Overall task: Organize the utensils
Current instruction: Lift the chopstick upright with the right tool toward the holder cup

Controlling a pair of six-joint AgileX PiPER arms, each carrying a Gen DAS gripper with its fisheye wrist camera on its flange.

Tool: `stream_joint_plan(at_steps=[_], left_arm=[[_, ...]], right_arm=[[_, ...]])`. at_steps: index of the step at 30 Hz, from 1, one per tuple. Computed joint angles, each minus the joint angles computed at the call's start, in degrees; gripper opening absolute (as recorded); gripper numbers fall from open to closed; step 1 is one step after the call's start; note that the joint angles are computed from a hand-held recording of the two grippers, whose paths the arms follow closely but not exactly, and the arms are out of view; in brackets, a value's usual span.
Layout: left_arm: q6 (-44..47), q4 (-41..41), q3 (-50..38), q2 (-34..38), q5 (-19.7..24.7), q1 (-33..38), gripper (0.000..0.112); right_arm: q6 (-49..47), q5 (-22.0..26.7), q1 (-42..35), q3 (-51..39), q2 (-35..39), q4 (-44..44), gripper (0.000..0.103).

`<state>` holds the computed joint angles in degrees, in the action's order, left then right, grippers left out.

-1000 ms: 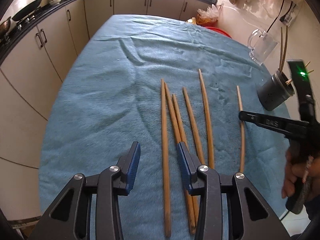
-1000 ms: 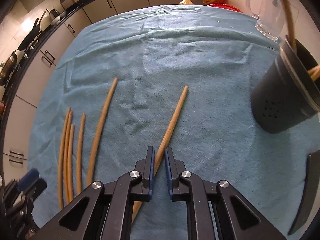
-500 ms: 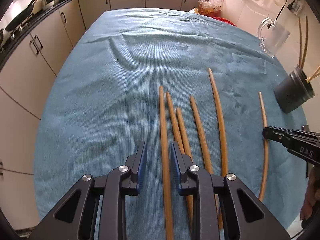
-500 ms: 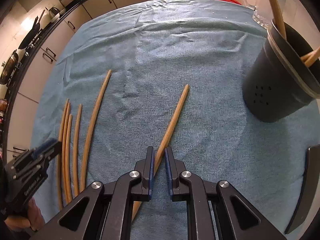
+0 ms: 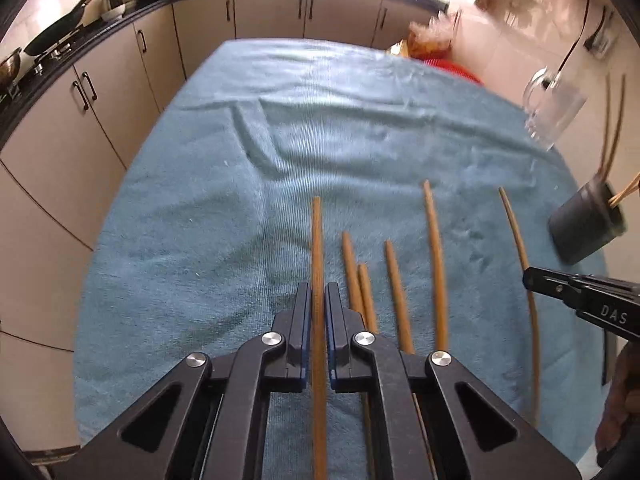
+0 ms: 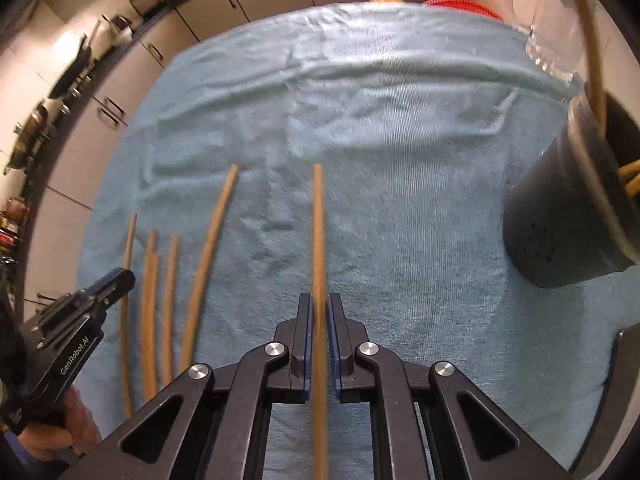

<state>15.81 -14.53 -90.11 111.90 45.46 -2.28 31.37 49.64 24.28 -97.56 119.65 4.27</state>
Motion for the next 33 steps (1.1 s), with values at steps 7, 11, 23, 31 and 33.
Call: stream_joint_plan(at_steps=[7, 11, 23, 31, 33], left_arm=[[3.9, -5.2, 4.1, -7.5, -2.0, 1.6, 0.006], [5.9, -8.0, 5.9, -11.5, -2.3, 2.3, 0.006], [10.7, -12.1, 9.0, -20.0, -1.4, 3.0, 0.006], [11.3, -12.3, 8.5, -23.1, -0.4, 3.0, 0.006], [11.4, -12.1, 8.2, -23.5, -0.3, 2.9, 0.006]], right_arm=[[5.1, -6.4, 2.6, 6.5, -8.6, -5.6, 0.007], [9.5, -7.8, 5.0, 9.0, -12.9, -10.8, 0.007], [24.5, -9.0, 12.5, 16.3, -22.5, -24.6, 0.007], [30.5, -8.5, 14.8, 18.7, -26.7, -29.8, 0.007], [32.1, -8.1, 15.3, 18.9, -27.7, -31.2, 0.007]])
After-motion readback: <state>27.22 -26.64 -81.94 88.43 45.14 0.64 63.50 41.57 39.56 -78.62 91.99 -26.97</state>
